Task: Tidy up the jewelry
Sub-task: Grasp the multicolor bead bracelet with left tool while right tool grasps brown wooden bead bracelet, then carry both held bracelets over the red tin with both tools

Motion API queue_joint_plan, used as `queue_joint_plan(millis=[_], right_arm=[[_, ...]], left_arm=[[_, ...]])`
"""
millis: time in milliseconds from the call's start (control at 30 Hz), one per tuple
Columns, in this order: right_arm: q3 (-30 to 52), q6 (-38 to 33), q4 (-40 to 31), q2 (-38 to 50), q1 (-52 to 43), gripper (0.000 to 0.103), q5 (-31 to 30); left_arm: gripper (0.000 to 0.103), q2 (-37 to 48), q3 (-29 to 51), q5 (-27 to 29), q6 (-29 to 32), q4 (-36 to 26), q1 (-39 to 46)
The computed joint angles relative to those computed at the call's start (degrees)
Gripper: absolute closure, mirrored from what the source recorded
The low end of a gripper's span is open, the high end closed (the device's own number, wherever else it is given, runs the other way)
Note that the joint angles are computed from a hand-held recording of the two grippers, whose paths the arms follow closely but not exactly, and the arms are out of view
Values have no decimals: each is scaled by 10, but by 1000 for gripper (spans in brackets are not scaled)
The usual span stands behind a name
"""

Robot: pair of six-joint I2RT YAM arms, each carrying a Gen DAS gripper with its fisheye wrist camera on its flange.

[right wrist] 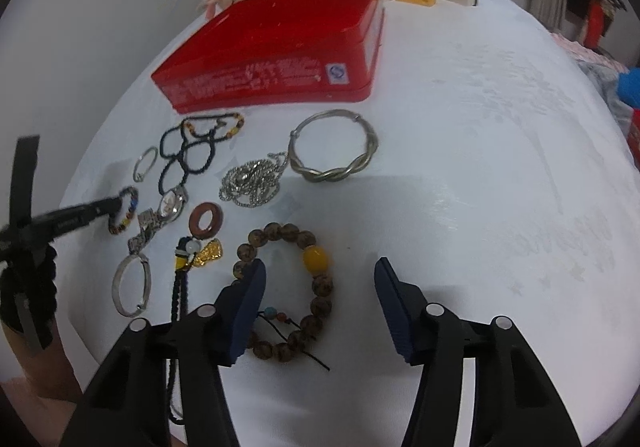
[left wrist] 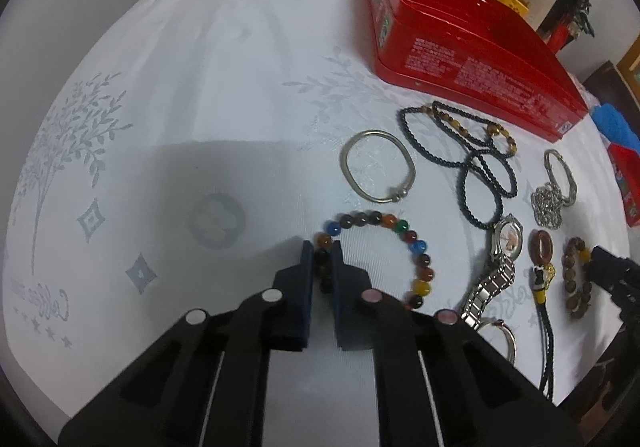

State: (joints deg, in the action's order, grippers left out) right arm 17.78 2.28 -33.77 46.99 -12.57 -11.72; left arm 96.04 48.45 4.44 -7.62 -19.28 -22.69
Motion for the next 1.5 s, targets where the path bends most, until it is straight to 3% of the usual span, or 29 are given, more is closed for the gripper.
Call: queue_joint_plan(millis=[167, 233, 333, 400, 467, 600, 800, 1000, 1233, 1500], right_arm=[[-1, -2, 29, 27, 27, 50, 30], [-3, 5, 42, 36, 59, 54, 70], [-7, 11, 49, 35, 106, 65, 123], [-7, 6, 48, 33, 108, 83, 121], [-9, 2, 43, 26, 110, 90, 120], [-15, 9, 26, -4, 110, 90, 118], [1, -10, -76, -135, 43, 90, 55], [41, -8, -154, -218, 58, 90, 71], [65, -4, -158, -217, 70, 90, 82], [93, -14, -107, -161, 54, 90, 65]], left_arm=[[97, -6, -9, 13, 4, 7, 11], [97, -2, -5, 14, -2, 12, 6], [97, -14, -22, 19, -3, 19, 4], [97, -21, -28, 24, 2, 19, 6], [97, -29, -34, 26, 3, 19, 5], [97, -38, -42, 39, 8, 17, 8], [97, -87, -64, 49, 8, 13, 8], [97, -150, -78, 51, 5, 3, -7], [97, -191, -69, 49, 1, -14, -28], [97, -197, -30, 50, -3, -28, -45]])
